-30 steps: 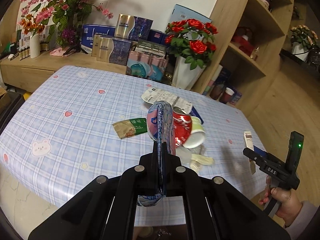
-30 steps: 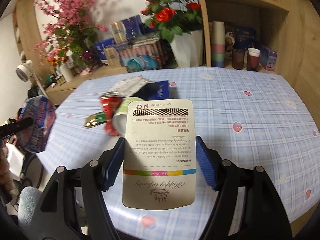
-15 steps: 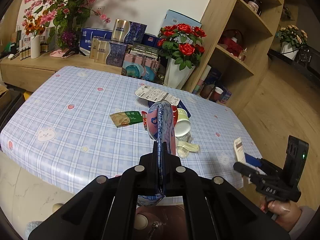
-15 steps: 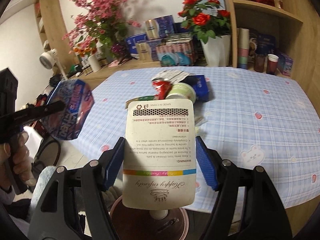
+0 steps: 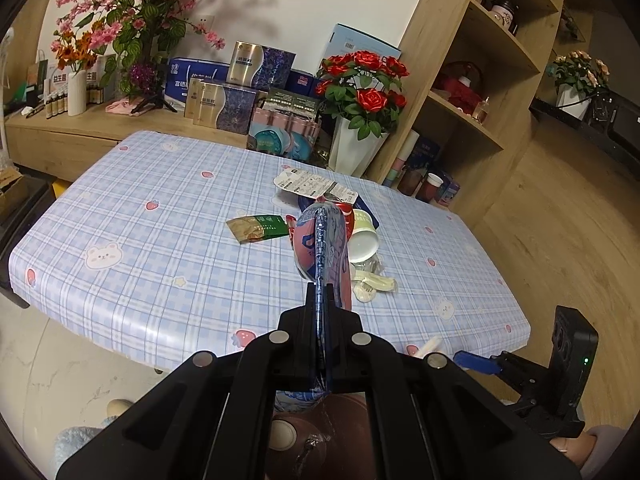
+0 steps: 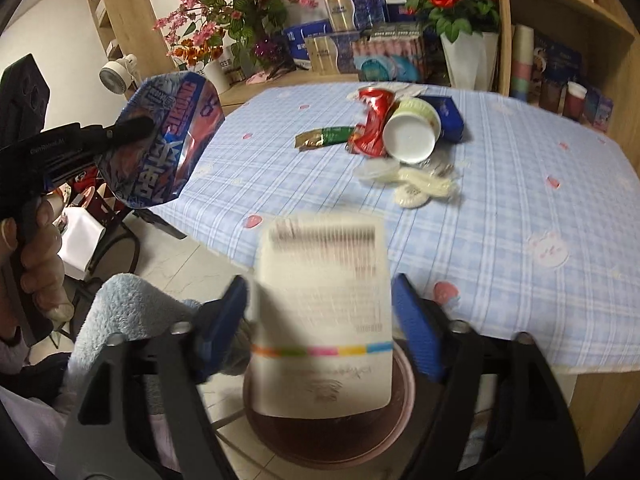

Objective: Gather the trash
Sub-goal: 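Drop the white card into the brown bin with the right gripper while the left gripper carries the wrapper, then lower the blue wrapper over the brown bin and open the left gripper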

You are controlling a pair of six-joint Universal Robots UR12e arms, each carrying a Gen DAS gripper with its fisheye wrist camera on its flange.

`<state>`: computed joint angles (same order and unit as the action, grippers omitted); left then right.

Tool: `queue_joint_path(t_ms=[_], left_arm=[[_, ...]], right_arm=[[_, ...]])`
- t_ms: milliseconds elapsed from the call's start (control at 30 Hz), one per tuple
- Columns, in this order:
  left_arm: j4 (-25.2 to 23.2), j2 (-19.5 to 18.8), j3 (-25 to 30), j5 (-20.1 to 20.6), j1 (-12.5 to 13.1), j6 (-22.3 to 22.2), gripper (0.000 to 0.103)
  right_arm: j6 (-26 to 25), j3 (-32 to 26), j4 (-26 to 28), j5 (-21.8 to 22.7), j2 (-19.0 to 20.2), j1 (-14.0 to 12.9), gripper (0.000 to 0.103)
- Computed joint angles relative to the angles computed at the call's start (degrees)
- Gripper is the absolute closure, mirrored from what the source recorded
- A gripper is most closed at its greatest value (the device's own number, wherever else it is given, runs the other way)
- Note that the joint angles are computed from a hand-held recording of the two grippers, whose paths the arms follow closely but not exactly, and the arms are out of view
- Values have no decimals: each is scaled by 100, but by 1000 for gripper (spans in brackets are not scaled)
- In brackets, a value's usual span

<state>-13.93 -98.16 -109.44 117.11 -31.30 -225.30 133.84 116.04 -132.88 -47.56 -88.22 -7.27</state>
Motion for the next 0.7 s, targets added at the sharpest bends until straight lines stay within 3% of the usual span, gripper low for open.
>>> queue_joint_path(t_ms=[100, 400, 600, 700], left_arm=[[-23, 15, -8, 22, -29, 23, 100], [-126, -33, 76, -124, -91, 255, 100], [-168, -77, 130, -475, -73, 474, 100], [-170, -104, 148, -844, -38, 642, 100]], right_arm=[[57, 14, -107, 83, -31, -17, 16], [983, -5, -1545, -96, 80, -84, 6], [1361, -62, -2100, -262, 186, -171, 6], [1485, -97, -2215, -300, 227, -218, 6]])
